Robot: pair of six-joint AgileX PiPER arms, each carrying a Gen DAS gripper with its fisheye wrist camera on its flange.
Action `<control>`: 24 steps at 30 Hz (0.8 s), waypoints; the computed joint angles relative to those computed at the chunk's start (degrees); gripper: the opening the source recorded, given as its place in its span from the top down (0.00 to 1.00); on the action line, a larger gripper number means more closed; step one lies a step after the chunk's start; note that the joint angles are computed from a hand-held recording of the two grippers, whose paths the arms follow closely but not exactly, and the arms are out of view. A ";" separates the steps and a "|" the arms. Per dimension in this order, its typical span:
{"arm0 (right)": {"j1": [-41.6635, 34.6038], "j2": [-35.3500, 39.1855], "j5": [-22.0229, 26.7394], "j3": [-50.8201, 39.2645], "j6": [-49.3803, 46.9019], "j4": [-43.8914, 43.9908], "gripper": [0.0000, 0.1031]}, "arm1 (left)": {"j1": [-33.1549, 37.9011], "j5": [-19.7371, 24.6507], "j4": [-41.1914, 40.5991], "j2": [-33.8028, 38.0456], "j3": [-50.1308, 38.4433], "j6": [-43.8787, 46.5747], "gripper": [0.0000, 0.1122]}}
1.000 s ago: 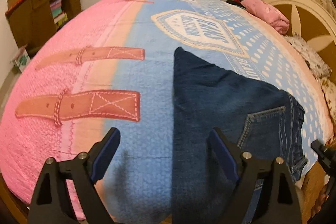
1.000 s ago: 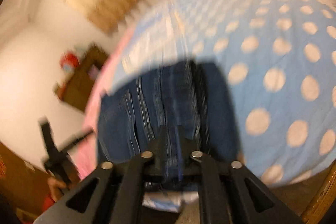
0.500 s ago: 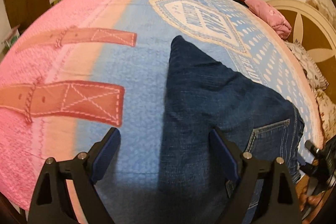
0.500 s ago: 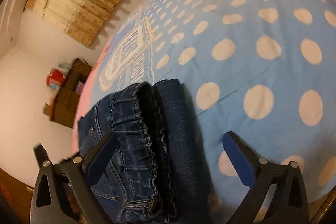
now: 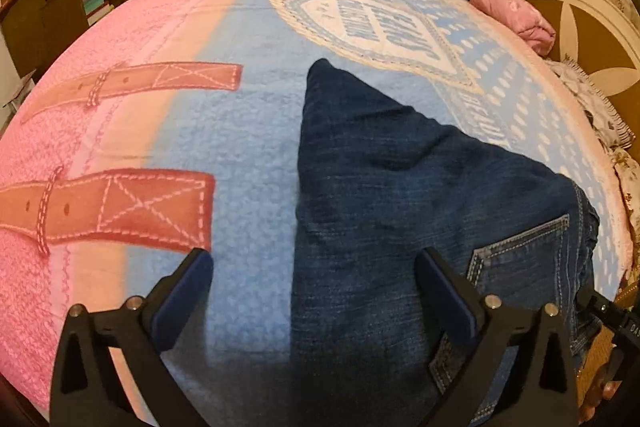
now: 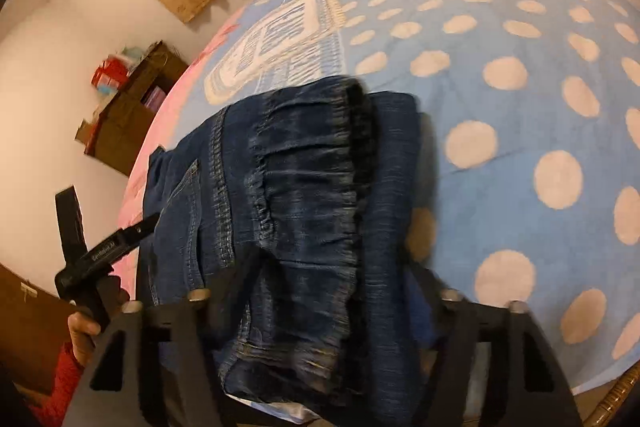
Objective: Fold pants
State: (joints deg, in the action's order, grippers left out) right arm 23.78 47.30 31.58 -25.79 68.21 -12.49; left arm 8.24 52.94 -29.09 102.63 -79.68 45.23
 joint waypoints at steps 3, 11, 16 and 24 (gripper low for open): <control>-1.27 -4.42 -1.08 2.91 -0.51 1.96 0.49 | -1.15 -1.63 1.68 -0.64 0.89 -1.15 0.08; 12.15 2.88 6.47 -2.88 18.83 -15.53 0.27 | -4.10 -4.28 -0.46 -4.48 6.58 4.15 0.38; 19.50 10.04 16.60 -9.90 18.17 -18.73 0.57 | -2.98 -3.46 -2.63 -6.38 7.51 6.58 0.66; 30.59 8.96 26.33 -13.77 28.86 -25.76 0.71 | 2.77 5.17 -9.91 -7.27 4.60 9.16 0.87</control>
State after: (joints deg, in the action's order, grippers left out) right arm 54.38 56.26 57.91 -39.56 97.07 -38.26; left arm 11.02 58.11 -39.00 95.36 -75.09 54.39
